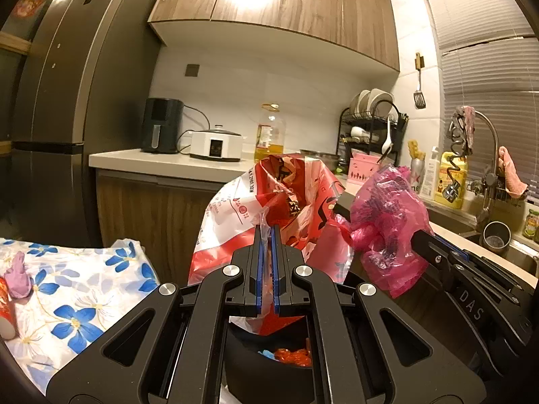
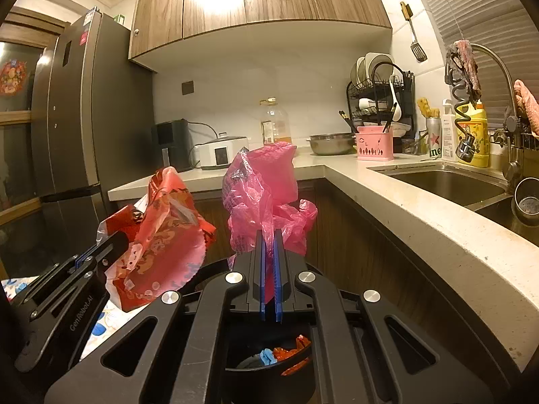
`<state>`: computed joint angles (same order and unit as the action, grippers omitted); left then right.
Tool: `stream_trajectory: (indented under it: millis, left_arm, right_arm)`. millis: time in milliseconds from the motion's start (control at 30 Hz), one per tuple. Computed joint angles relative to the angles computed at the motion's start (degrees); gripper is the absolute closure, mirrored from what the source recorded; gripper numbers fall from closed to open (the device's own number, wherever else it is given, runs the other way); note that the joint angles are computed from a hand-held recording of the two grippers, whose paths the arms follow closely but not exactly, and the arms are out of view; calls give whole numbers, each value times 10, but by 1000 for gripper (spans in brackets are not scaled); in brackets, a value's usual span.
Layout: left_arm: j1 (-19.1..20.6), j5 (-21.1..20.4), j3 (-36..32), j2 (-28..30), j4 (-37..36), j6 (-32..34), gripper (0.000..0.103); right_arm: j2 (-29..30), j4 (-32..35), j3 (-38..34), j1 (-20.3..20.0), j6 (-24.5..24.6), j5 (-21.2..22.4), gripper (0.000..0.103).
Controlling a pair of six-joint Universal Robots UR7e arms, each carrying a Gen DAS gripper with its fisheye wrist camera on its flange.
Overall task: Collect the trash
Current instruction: 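Open the left tool over the bin while the right tool releases the pink bag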
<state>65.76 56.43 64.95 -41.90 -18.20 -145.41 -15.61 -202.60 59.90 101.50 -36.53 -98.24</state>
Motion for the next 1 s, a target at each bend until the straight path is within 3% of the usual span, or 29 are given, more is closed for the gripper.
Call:
stream_trajectory:
  millis: [533, 600, 767, 867, 933, 1000]
  left_arm:
    - [14, 19, -64, 41, 65, -13, 99]
    - [16, 20, -81, 51, 88, -22, 98]
    - [21, 16, -118, 74, 131, -27, 95]
    - [25, 10, -135, 84, 155, -36, 83]
    - [27, 12, -133, 83, 157, -41, 63]
    - [28, 13, -119, 76, 146, -45, 55]
  right_arm:
    - [16, 28, -30, -6, 4, -2, 97]
    - [17, 36, -36, -8, 9, -2, 85]
    - [16, 43, -38, -13, 24, -4, 75]
    - [13, 37, -33, -14, 28, -8, 71]
    - [9, 34, -26, -15, 34, -9, 68]
    - [5, 31, -19, -15, 37, -14, 62]
